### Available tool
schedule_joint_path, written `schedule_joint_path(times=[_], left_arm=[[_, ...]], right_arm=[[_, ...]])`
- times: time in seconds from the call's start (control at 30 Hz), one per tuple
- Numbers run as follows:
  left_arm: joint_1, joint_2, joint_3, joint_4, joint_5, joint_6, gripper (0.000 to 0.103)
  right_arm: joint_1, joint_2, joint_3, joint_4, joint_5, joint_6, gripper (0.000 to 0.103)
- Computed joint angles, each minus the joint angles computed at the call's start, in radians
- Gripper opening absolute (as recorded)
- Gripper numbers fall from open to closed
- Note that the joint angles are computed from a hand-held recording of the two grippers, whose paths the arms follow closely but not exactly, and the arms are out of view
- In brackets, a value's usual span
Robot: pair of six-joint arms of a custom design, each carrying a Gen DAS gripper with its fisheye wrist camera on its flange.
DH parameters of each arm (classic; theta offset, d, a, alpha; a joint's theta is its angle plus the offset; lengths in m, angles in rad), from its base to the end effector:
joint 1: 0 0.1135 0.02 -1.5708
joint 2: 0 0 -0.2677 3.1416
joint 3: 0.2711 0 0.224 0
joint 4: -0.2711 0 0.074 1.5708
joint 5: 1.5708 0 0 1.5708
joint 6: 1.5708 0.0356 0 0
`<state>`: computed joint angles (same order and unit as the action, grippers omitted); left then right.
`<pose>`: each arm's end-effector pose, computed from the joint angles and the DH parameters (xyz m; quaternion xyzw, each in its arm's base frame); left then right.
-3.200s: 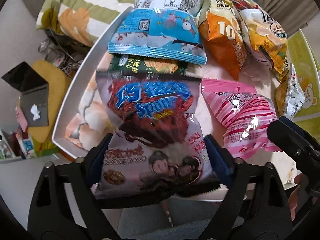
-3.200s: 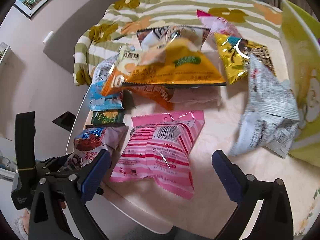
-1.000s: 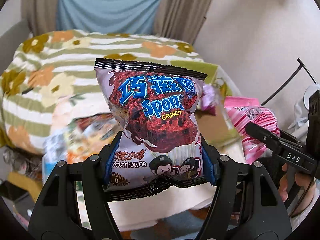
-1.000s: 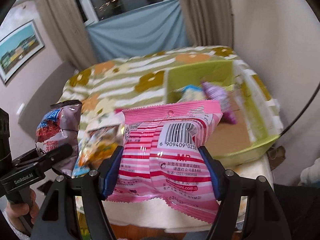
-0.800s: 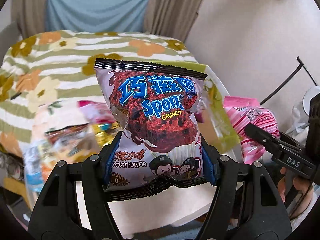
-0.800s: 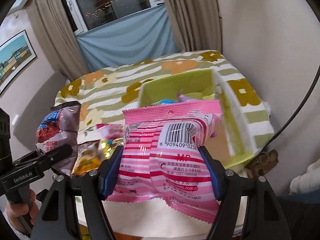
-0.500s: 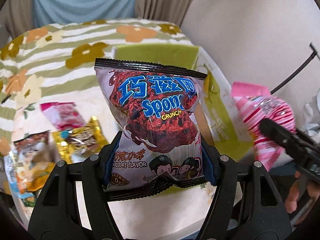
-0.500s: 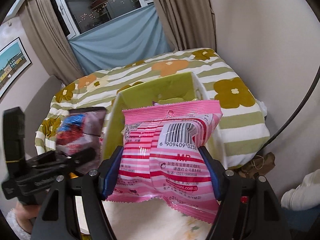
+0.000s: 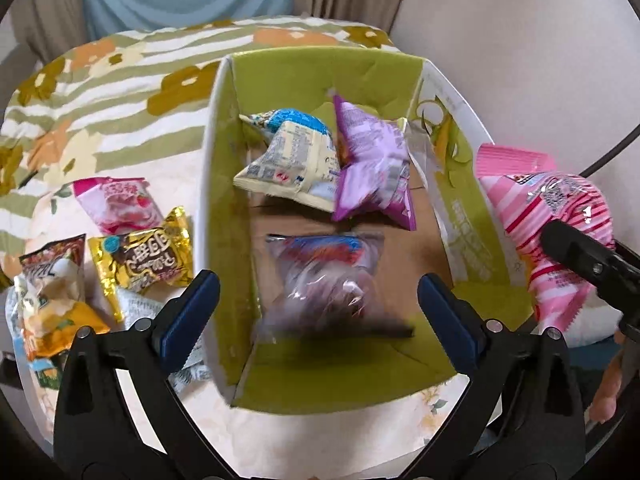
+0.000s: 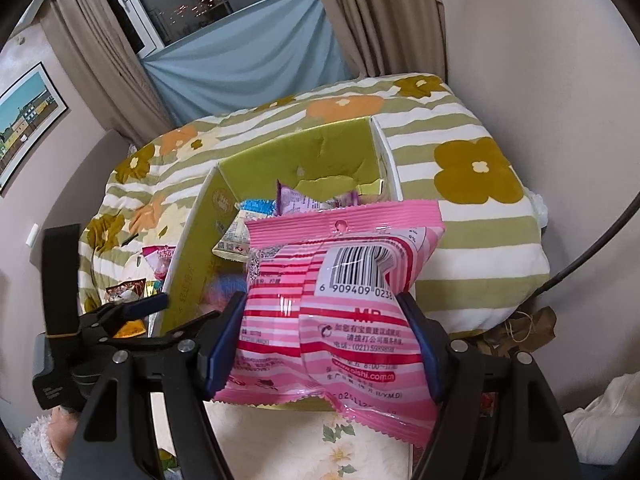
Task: Organize snacks
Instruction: 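Carry both packets into the yellow-green box and open both tools, then move both tools back over the remaining snacks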
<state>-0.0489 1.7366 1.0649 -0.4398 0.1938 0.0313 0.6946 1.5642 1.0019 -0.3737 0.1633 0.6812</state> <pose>0.3180 -0.0224 0.1925 0.0609 0.9675 -0.0962 0.2257 0.2323 0.1860 0.2290 0.0191 0.9470 0.1376 0.2895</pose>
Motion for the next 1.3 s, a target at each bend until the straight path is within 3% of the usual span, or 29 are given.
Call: schedule_joint_path(times=[0.57,0.7,1.03,1.3], left_arm=[[0.094,-0.117,-0.061,-0.047,0.006,0.052,0.099],[0.108,-0.129,-0.089,-0.043,0.003,0.055,0.099],[0.099,-0.176,-0.123,-0.035,0.007,0.046,0.099],[0.108,-0.27,-0.107,-0.079,-0.006,0.056,0.099]], right_arm=[[-0.014,0.135,0.056,0.092,-0.079,-0.06,0.074],[-0.005,0.14,0.032,0.119,-0.07,-0.054,0.094],[0.024,0.082,-0.049,0.146,-0.027,-0.046,0.094],[0.042,0.015,-0.032,0.089,0.0,-0.047,0.094]])
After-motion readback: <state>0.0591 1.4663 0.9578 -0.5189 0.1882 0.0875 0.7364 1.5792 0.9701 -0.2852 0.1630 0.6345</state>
